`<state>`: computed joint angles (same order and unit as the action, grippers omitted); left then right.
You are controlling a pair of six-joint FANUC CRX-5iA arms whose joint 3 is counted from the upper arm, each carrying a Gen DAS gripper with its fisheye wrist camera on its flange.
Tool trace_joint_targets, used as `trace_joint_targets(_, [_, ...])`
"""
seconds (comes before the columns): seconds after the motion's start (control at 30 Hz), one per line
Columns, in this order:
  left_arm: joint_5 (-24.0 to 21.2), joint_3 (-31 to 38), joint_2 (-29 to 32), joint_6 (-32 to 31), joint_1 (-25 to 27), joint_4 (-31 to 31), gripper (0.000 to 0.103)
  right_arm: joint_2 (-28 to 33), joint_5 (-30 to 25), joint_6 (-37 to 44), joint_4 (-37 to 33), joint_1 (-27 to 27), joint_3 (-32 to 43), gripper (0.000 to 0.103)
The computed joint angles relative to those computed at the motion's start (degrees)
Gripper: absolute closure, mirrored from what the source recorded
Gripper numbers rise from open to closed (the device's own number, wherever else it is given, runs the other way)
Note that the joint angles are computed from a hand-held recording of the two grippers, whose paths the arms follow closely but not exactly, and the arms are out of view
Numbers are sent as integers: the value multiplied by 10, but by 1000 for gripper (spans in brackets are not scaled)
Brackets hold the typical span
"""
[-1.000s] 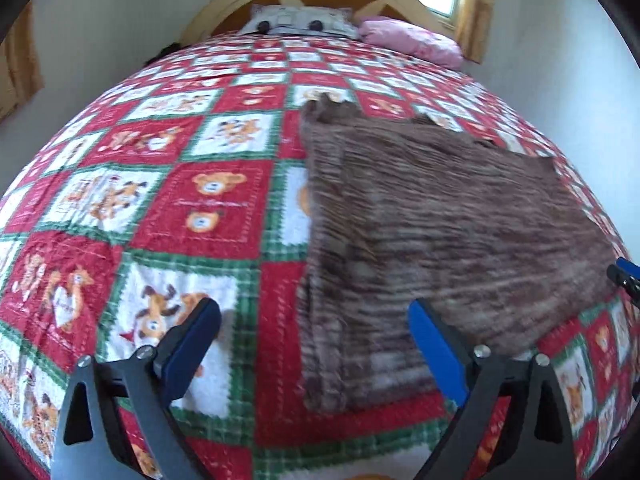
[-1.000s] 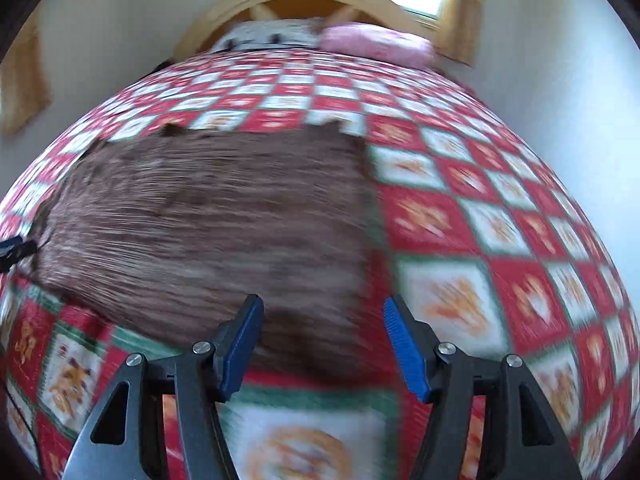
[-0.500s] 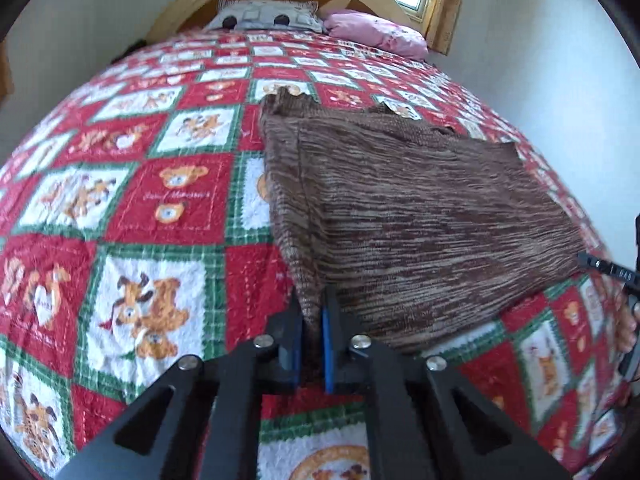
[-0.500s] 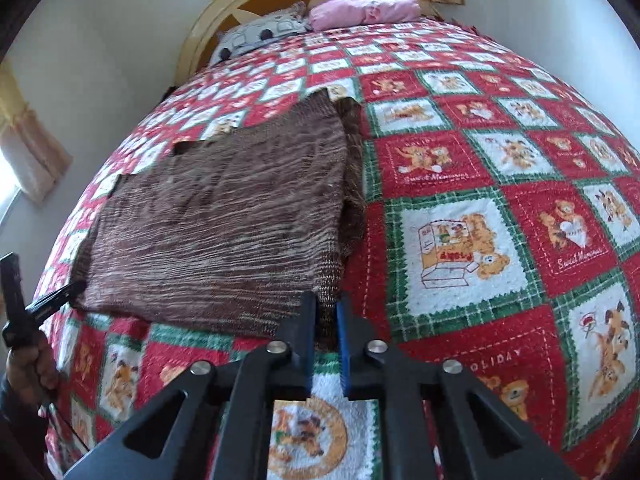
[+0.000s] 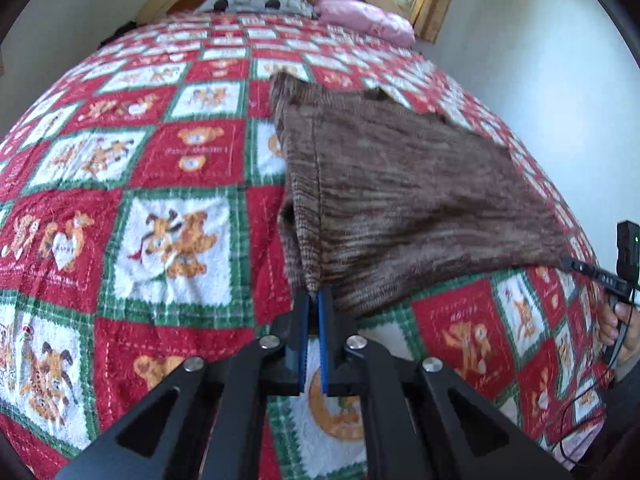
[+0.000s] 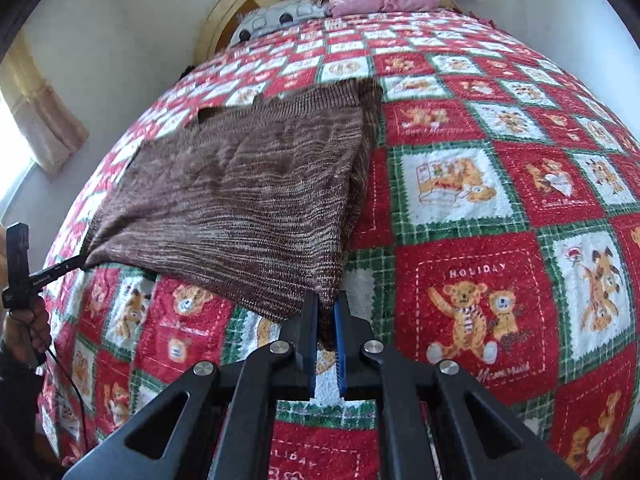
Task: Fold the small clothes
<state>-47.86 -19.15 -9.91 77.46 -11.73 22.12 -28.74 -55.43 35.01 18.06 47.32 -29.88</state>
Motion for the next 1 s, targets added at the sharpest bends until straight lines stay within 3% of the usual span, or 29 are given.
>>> trace_joint_targets(0.1, [19,10,0,31,-8,-33,93,-65,28,-82,109,61,-63,97])
trace_joint_targets(0.13, [12,24,9,54,-11,-60,89,-63,16,-78,109,69,-62,97])
trace_joint_targets(0.2, [6,43,23,95,-16,-102,65,-37,-12,-61,79,62,-50,97])
trace_joint_targets(0.3, [13,43,17,128,-11,-118,56,-39,3,-70,80,51,-57,95])
trace_joint_targets(0.33, [14,48,13,158,-14,-145,51,-40,3,-72,85,52,-55,81])
trace_joint_targets(0.37, [19,51,5,184,-19,-175,40,-36,-11,-83,101,57,-53,69])
trace_joint_targets(0.4, [19,56,-1,201,-25,-201,33,-27,-40,-107,135,71,-53,46])
trace_joint_targets(0.43, [20,59,-1,204,-27,-212,31,-23,-64,-128,168,86,-55,42])
trace_joint_targets(0.53, [0,80,10,215,-41,-248,29,-18,-76,-167,242,106,-60,42])
trace_joint_targets(0.63, [-41,115,42,248,-66,-292,28,0,-39,-151,274,110,-48,42])
trace_joint_targets(0.8, [-26,106,40,270,-65,-295,17,68,22,-75,251,114,-11,42])
trace_joint_targets(0.9, [-3,73,25,244,-37,-240,13,108,91,13,180,116,26,42])
trace_joint_targets(1.0, [-6,75,26,243,-42,-245,11,167,118,89,124,120,75,42])
